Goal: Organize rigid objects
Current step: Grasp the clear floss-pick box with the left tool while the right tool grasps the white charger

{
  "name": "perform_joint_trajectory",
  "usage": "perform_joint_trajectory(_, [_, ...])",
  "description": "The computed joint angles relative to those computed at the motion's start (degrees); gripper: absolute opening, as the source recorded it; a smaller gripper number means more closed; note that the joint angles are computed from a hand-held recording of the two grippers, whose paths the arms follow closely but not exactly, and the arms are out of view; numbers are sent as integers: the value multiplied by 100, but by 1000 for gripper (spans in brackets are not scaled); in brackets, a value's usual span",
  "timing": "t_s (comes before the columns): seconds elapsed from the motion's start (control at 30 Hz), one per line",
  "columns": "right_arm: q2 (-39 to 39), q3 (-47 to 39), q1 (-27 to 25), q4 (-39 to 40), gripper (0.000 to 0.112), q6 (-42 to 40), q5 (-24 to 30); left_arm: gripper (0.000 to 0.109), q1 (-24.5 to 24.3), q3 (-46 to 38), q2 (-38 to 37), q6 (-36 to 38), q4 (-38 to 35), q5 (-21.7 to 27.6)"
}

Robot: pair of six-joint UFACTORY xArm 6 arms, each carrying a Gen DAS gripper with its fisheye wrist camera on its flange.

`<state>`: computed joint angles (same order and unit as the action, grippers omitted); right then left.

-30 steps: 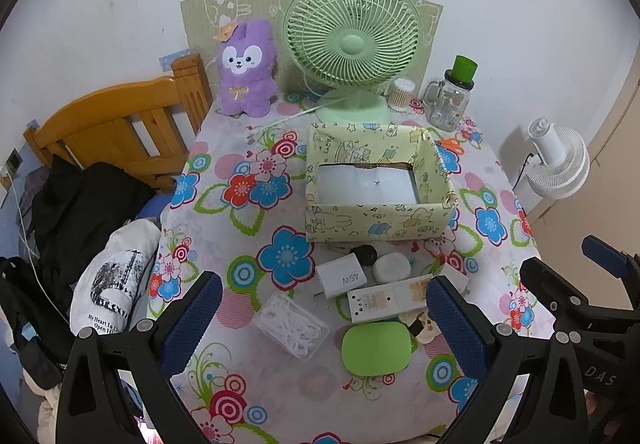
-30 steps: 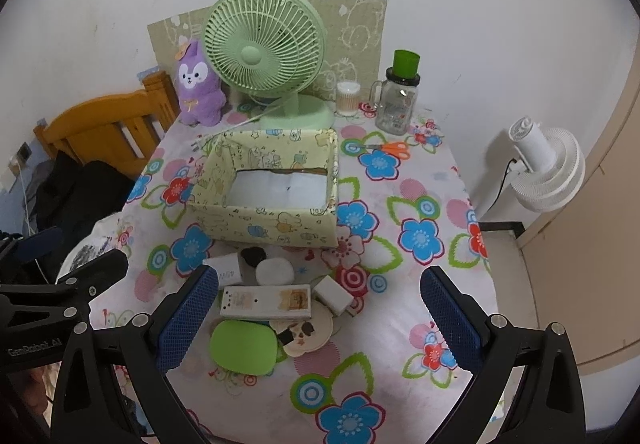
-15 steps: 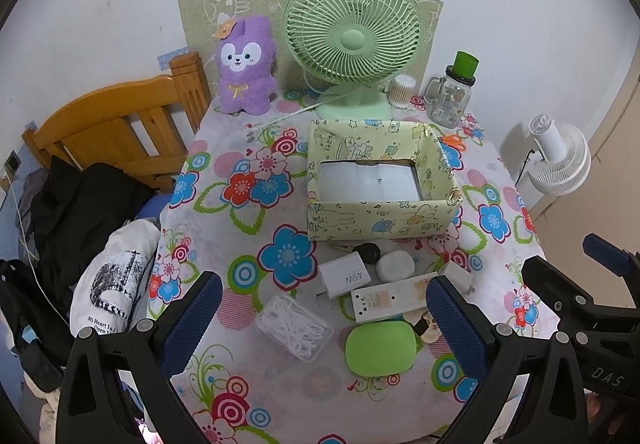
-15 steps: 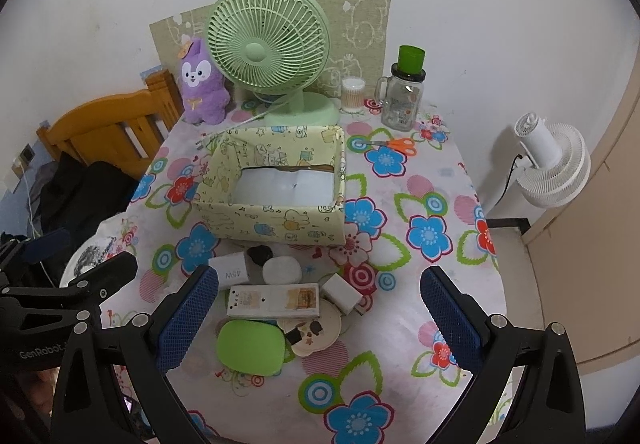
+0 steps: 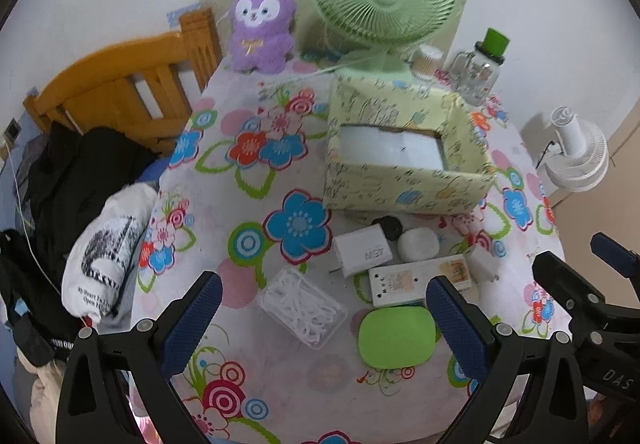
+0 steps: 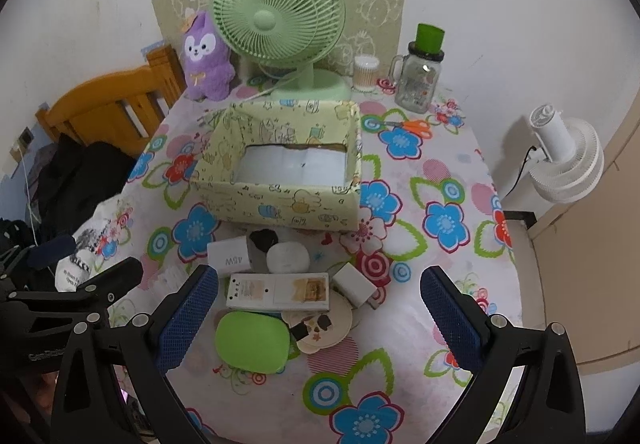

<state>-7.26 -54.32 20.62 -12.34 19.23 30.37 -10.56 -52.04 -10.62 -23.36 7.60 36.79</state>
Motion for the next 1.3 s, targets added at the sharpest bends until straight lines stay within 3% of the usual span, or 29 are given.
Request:
perform_joint_trajectory(0.67, [1248,-600,104,306,102,-417,-149,103,198,-92,936,-127,-363,156])
perform_joint_trajectory(1.07, [1960,-1066,195,469,102,-548,20,103,303,-378,1675,-57,-557,228])
perform_joint_trajectory(1.3, [2285,-1356,248,521,103,-602,227,97,299,-566,1978,76,-634,230])
